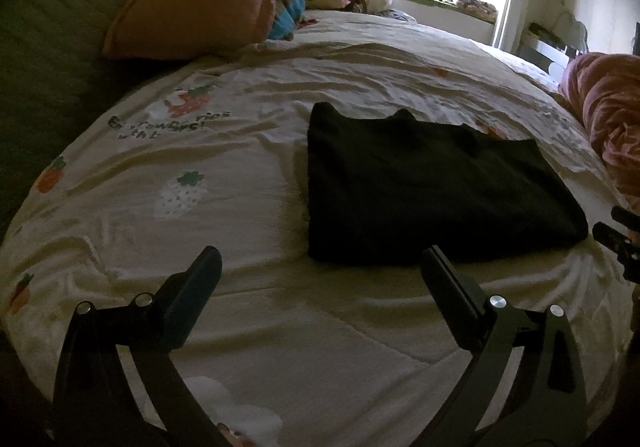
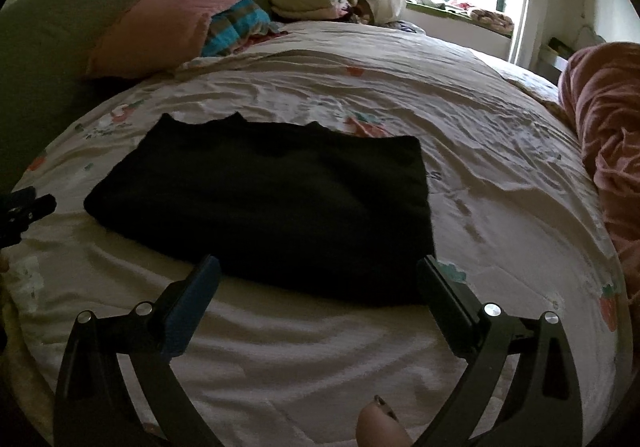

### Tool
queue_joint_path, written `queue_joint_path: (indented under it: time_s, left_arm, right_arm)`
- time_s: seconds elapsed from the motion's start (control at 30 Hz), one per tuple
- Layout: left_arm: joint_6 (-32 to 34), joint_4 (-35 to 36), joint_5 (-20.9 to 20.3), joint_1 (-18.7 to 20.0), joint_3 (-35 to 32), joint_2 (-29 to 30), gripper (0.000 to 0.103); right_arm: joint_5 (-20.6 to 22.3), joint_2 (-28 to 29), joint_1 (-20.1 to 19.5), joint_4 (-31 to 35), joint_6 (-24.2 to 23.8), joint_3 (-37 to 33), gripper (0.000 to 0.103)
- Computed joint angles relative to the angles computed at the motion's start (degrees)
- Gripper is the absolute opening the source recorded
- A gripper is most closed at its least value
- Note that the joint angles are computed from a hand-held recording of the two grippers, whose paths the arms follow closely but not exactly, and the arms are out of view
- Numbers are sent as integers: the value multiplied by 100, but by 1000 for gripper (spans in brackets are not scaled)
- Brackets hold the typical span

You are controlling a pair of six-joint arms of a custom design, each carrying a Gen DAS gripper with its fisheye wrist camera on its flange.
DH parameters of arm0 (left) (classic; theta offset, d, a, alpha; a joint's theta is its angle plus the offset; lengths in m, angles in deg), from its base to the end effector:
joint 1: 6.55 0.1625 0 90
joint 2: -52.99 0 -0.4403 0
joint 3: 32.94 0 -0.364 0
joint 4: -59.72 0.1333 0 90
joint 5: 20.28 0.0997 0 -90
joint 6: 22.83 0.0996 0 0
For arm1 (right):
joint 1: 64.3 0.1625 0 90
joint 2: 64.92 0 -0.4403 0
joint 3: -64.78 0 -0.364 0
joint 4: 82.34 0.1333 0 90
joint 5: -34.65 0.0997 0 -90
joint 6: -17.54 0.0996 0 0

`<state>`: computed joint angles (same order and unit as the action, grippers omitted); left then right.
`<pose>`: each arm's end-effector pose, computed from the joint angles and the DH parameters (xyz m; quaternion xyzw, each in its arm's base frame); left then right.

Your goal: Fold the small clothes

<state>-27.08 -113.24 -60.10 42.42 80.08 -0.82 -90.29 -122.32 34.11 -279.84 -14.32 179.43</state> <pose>-0.2115 -0.5626 0.1869 0.1968 0.8685 -0.3317 0.3113 0.1574 -0.5435 0.2517 0.1776 -0.8547 0.3413 0.3484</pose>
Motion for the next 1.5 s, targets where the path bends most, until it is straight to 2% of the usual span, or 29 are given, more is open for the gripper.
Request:
queue_joint_path:
  time_s: [0.33, 0.63, 0.97, 1.17, 1.33, 1.5]
  left_arm:
    - [-142, -44, 43, 72, 123, -187, 93]
    - [-153, -96, 20, 48, 167, -262, 93]
    - [-310, -40, 58, 56, 50, -279, 93]
    - [-287, 172, -82, 219, -506, -12, 93]
    - [-166, 437, -115, 369, -1258, 393, 93]
    - [-92, 745, -299, 509, -2024, 865, 93]
  right_arm:
    - [62, 219, 250, 123, -53, -117, 98]
    - [-196, 533, 598, -89, -367, -259, 98]
    - [43, 685, 767, -1, -540, -398, 98]
    - [57, 871, 690, 110, -625, -780, 98]
    - [48, 1050, 532, 314, -624, -1321, 98]
    - [-205, 1331, 287, 659, -681, -2054, 98]
